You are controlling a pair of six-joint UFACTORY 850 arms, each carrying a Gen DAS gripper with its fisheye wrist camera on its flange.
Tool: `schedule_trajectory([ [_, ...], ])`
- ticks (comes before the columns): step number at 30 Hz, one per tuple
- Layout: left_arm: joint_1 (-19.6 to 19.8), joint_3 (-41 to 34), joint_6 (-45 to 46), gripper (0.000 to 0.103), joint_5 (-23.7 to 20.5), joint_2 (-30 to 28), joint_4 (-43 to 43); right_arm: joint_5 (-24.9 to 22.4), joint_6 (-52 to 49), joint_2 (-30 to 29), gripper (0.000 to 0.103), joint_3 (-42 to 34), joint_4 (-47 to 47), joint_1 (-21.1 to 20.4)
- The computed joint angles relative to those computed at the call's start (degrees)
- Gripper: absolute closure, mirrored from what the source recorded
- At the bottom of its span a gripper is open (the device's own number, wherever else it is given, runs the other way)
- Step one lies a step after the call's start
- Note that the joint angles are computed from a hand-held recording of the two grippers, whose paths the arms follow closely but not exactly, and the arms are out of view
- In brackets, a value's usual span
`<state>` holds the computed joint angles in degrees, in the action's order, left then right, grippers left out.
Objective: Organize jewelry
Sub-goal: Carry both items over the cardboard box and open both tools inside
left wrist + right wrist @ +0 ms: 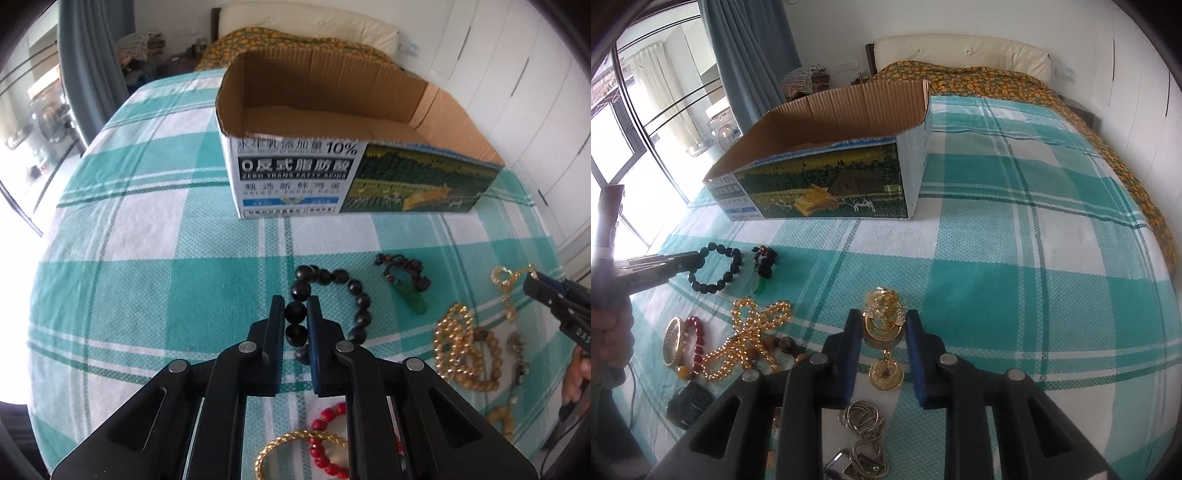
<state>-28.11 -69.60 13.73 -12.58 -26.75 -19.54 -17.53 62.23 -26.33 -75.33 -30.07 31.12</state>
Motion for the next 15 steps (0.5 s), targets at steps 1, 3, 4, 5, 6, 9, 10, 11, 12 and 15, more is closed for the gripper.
schedule_trajectory([
  [1, -0.09, -0.04, 2.32, 0.093, -0.11, 0.77, -2.50, 0.07, -0.82, 0.42, 0.079, -0.10, 0.62, -0.11],
  [3, 0.26, -0.33, 7.02, 0.093, -0.83, 2.01, -6.90, 0.18, -2.96, 1.05, 0.079, -0.59, 2.31, -0.38],
  [4, 0.34, -0.08, 9.31, 0.093, -1.12, 2.85, -9.12, 0.08, -4.20, 1.25, 0.079, -1.05, 3.25, -0.49],
  [5, 0.44, -0.34, 10.13, 0.093, -1.50, 3.35, -9.74, 0.00, -5.20, 1.42, 0.079, -1.55, 3.95, -0.55],
  [6, 0.23, -0.78, 10.56, 0.093, -1.76, 3.76, -10.00, -0.15, -6.09, 1.63, 0.079, -2.06, 4.49, -0.60],
  [9, 2.94, -1.06, 19.85, 0.093, -3.18, 4.91, -16.47, -0.72, -9.98, 2.11, 0.079, -4.69, 6.93, -0.88],
  [10, 3.19, -1.84, 20.83, 0.093, -3.92, 4.89, -17.33, -0.72, -9.98, 2.11, 0.079, -4.69, 6.93, -0.88],
  [11, 3.46, -2.95, 21.08, 0.093, -4.90, 4.63, -17.63, -0.80, -11.28, 2.15, 0.079, -5.49, 7.89, -1.00],
  [12, 4.21, -2.94, 22.67, 0.093, -5.77, 5.11, -18.89, -1.04, -12.79, 1.96, 0.079, -6.65, 8.92, -1.15],
  [15, 4.44, -5.49, 20.19, 0.093, -7.12, 4.94, -16.39, -2.01, -16.37, 1.03, 0.079, -10.57, 11.04, -1.52],
])
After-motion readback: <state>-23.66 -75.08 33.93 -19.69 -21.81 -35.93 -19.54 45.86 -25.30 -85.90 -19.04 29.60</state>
